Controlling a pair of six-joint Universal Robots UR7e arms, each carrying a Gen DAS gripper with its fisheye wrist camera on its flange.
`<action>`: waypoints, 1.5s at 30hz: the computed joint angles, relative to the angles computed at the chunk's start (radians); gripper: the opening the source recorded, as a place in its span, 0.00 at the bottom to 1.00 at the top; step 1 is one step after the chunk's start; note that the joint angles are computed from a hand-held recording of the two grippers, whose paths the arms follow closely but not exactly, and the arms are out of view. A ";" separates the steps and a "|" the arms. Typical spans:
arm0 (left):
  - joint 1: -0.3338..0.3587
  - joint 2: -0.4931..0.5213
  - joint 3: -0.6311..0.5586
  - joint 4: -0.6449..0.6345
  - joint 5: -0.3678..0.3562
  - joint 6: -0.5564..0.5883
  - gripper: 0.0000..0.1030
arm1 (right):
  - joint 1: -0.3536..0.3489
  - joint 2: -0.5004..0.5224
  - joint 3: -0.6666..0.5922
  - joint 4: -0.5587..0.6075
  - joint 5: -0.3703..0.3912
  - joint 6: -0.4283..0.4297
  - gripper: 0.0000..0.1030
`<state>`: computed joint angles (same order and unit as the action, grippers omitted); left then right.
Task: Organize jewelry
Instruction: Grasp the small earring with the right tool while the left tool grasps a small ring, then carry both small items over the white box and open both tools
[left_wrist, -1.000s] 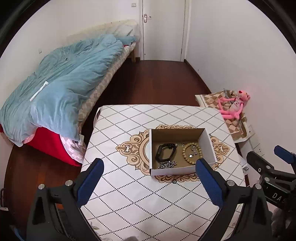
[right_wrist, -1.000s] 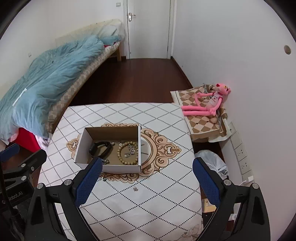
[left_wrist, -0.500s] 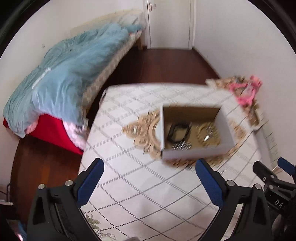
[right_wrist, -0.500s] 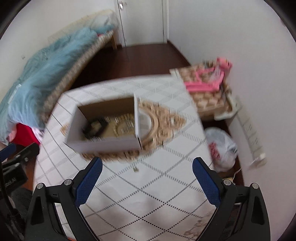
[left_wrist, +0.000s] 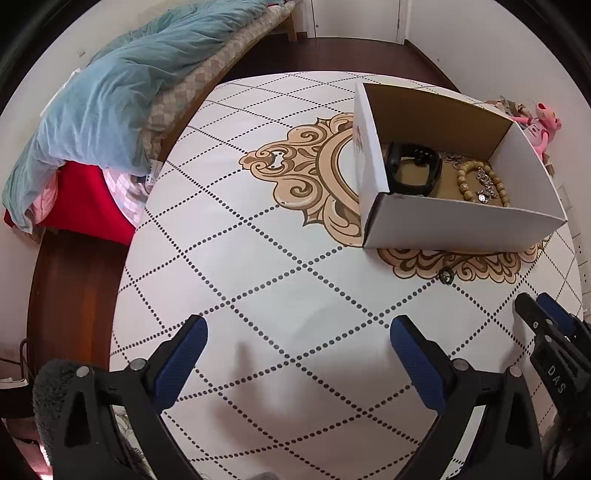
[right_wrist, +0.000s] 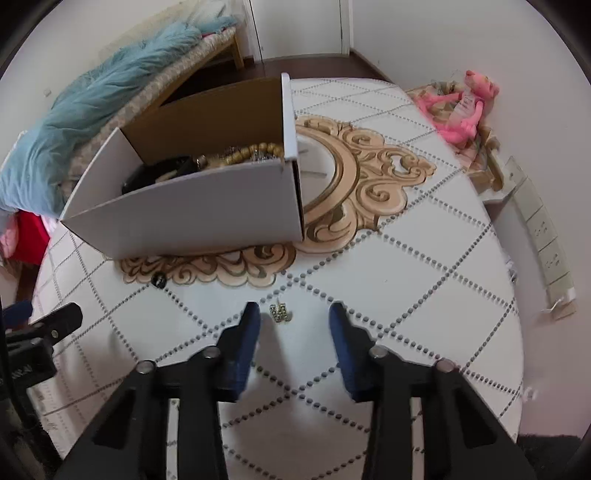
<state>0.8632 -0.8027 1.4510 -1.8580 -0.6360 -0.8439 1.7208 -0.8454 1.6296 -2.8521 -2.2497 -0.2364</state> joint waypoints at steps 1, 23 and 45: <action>0.000 0.004 -0.002 -0.008 -0.001 0.005 0.98 | 0.000 0.003 0.002 -0.005 -0.002 -0.008 0.17; -0.001 0.169 -0.066 -0.382 -0.065 0.342 0.30 | -0.038 -0.075 0.038 -0.078 -0.008 0.022 0.09; -0.056 0.049 0.056 -0.509 -0.131 0.410 0.10 | 0.011 -0.129 0.059 -0.130 0.050 -0.009 0.09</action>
<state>0.8074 -0.7541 1.5067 -2.3672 -0.7669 -0.4334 1.7317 -0.9741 1.6887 -2.9822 -2.1993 -0.2454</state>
